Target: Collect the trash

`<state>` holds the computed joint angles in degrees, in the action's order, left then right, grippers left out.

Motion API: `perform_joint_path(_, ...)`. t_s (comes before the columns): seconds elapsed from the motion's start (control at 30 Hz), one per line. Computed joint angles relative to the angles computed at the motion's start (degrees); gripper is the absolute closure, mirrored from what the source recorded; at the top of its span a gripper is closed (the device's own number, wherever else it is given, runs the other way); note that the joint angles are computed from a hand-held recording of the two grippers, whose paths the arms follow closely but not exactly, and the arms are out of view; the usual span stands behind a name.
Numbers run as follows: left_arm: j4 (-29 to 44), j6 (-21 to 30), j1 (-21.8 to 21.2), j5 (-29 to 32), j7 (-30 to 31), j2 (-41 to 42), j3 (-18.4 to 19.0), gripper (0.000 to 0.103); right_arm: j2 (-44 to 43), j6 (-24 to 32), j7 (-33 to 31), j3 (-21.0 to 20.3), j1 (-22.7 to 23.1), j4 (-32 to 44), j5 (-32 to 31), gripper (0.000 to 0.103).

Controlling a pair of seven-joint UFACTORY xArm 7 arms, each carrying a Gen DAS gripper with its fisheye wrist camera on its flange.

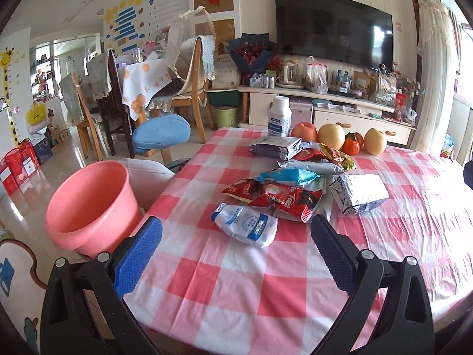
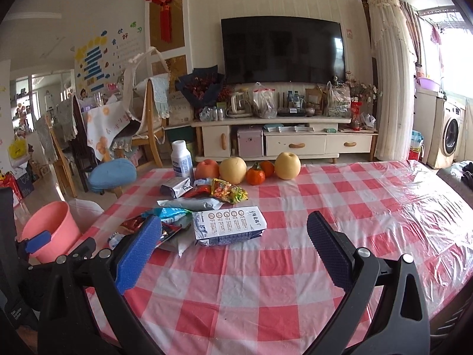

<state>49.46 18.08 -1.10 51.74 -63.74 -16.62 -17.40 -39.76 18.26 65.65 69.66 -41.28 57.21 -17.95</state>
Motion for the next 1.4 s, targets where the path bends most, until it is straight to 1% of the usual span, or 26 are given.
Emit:
perform_joint_path(0.2, -2.56, -1.96, 1.09, -0.98, -0.06, -2.97, -0.08, 0.004, -3.25, -0.83, 0.32, 0.08, 0.44, -0.55, 0.02, 0.004)
perform_joint_path(0.37, -3.17, -2.39, 3.09, -0.8, -0.19, -4.02, -2.06, 0.004, -5.2, -1.54, -0.55, -0.07, 0.81, -0.97, 0.7, 0.004)
perform_joint_path(0.5, -3.29, -2.7, 4.3, -0.4, -0.69, -4.46, -3.22, 0.004, -5.34, -1.32, -1.35, -0.07, 1.15, -0.91, 1.44, 0.004)
perform_joint_path(0.8, -3.31, -2.73, 4.89, -1.05, -0.24, -4.58, -3.91, 0.004, -3.79, -2.22, -2.31, -0.41, 2.29, -1.46, 2.09, 0.004)
perform_joint_path(1.2, -3.43, -2.85, 5.44, -0.74, -0.58, -4.8, -4.37, 0.004, -1.82, 0.61, -3.44, 0.32, 2.55, -0.13, 1.6, 0.004)
perform_joint_path(1.4, -3.4, -2.87, 6.2, 0.34, -1.5, -5.47, -4.81, 0.004, -3.17, 2.47, -3.54, 0.62, 2.02, 0.55, 1.7, 0.004)
